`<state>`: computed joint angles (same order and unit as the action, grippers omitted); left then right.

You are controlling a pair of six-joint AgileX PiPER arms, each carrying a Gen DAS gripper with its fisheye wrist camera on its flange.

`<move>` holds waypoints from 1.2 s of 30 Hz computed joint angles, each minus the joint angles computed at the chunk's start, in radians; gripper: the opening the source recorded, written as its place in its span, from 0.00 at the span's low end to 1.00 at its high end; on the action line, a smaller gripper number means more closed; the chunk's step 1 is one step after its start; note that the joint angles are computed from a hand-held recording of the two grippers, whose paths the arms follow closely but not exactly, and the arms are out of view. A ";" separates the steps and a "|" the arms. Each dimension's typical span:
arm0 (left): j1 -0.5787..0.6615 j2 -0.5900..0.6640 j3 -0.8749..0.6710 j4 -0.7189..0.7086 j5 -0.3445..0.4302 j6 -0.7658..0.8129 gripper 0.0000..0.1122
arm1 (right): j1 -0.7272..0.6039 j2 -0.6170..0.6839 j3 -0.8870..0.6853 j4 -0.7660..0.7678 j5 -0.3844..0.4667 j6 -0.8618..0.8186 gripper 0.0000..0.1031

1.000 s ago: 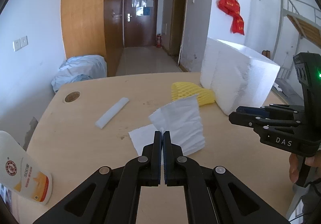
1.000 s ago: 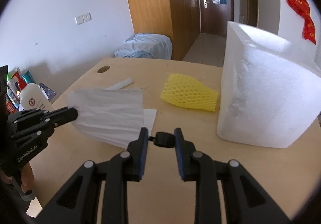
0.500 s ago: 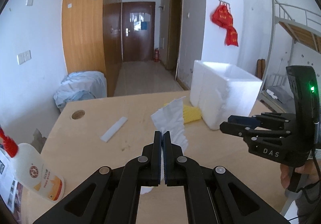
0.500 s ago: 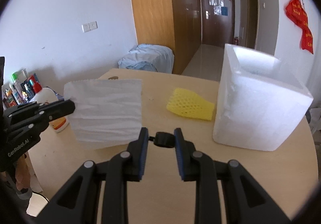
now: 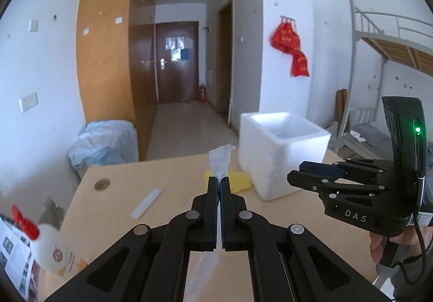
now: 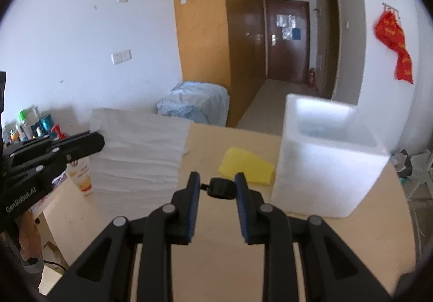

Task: Organize soft objects
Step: 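Carry both items to the foam box and lower the towel into it with the left tool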

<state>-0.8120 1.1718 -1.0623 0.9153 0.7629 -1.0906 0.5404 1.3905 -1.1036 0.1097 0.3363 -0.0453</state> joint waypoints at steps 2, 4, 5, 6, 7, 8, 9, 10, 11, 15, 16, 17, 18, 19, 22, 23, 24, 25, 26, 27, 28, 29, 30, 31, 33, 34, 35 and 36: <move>0.013 0.024 -0.043 -0.022 -0.023 0.044 0.01 | -0.008 -0.013 -0.006 -0.036 0.010 0.026 0.29; 0.013 0.048 -0.088 -0.034 -0.028 0.077 0.01 | -0.020 -0.026 -0.015 -0.055 0.023 0.038 0.29; 0.020 0.067 -0.123 -0.057 -0.035 0.111 0.01 | -0.033 -0.030 -0.024 -0.037 0.034 0.021 0.29; 0.022 0.081 -0.149 -0.074 -0.038 0.134 0.01 | -0.039 -0.034 -0.031 -0.041 0.043 0.028 0.29; 0.026 0.094 -0.175 -0.094 -0.044 0.161 0.01 | -0.045 -0.036 -0.038 -0.047 0.049 0.033 0.29; 0.032 0.119 -0.215 -0.120 -0.049 0.198 0.01 | -0.052 -0.039 -0.044 -0.052 0.052 0.035 0.29; 0.034 0.135 -0.246 -0.134 -0.047 0.221 0.01 | -0.060 -0.043 -0.054 -0.065 0.059 0.045 0.29; 0.036 0.148 -0.274 -0.154 -0.045 0.251 0.01 | -0.064 -0.045 -0.065 -0.079 0.066 0.055 0.29; 0.036 0.164 -0.307 -0.170 -0.045 0.278 0.01 | -0.067 -0.045 -0.077 -0.090 0.073 0.062 0.29; 0.047 0.244 -0.469 -0.243 -0.025 0.399 0.01 | -0.097 -0.043 -0.120 -0.103 0.099 0.063 0.29; 0.055 0.265 -0.508 -0.267 -0.021 0.430 0.01 | -0.108 -0.043 -0.126 -0.094 0.100 0.054 0.29; 0.056 0.297 -0.568 -0.281 -0.001 0.454 0.01 | -0.120 -0.041 -0.136 -0.096 0.101 0.057 0.29; 0.060 0.319 -0.609 -0.302 0.008 0.482 0.01 | -0.128 -0.042 -0.137 -0.093 0.099 0.054 0.29; 0.067 0.350 -0.668 -0.331 0.020 0.524 0.01 | -0.137 -0.039 -0.140 -0.090 0.096 0.052 0.29; 0.070 0.425 -0.808 -0.350 0.061 0.585 0.01 | -0.155 -0.032 -0.146 -0.095 0.092 0.058 0.29; 0.073 0.461 -0.878 -0.370 0.082 0.616 0.01 | -0.159 -0.030 -0.146 -0.094 0.092 0.056 0.29; 0.076 0.490 -0.934 -0.387 0.101 0.642 0.01 | -0.168 -0.027 -0.147 -0.085 0.089 0.045 0.29; 0.083 0.521 -0.995 -0.420 0.115 0.672 0.01 | -0.172 -0.026 -0.146 -0.085 0.086 0.046 0.29; 0.089 0.541 -1.031 -0.436 0.117 0.687 0.01 | -0.177 -0.026 -0.145 -0.076 0.084 0.038 0.29; 0.085 0.563 -1.068 -0.434 0.126 0.692 0.01 | -0.185 -0.025 -0.144 -0.068 0.080 0.031 0.29; 0.087 0.584 -1.103 -0.443 0.131 0.706 0.01 | -0.191 -0.025 -0.142 -0.063 0.077 0.026 0.29; 0.091 0.610 -1.148 -0.475 0.137 0.732 0.01 | -0.199 -0.026 -0.136 -0.046 0.072 0.012 0.29; 0.094 0.625 -1.174 -0.492 0.142 0.748 0.01 | -0.207 -0.027 -0.134 -0.028 0.072 -0.004 0.29; 0.097 0.644 -1.210 -0.510 0.149 0.765 0.01 | -0.213 -0.030 -0.125 -0.016 0.068 -0.013 0.29; 0.109 0.696 -1.309 -0.568 0.174 0.806 0.01 | -0.222 -0.033 -0.120 -0.014 0.066 -0.017 0.29; 0.112 0.732 -1.376 -0.594 0.200 0.830 0.01 | -0.224 -0.036 -0.118 -0.018 0.066 -0.012 0.29; 0.111 0.765 -1.437 -0.604 0.217 0.841 0.01 | -0.234 -0.035 -0.121 -0.004 0.069 -0.024 0.29; 0.111 0.789 -1.478 -0.608 0.229 0.848 0.01 | -0.244 -0.032 -0.129 0.009 0.074 -0.038 0.29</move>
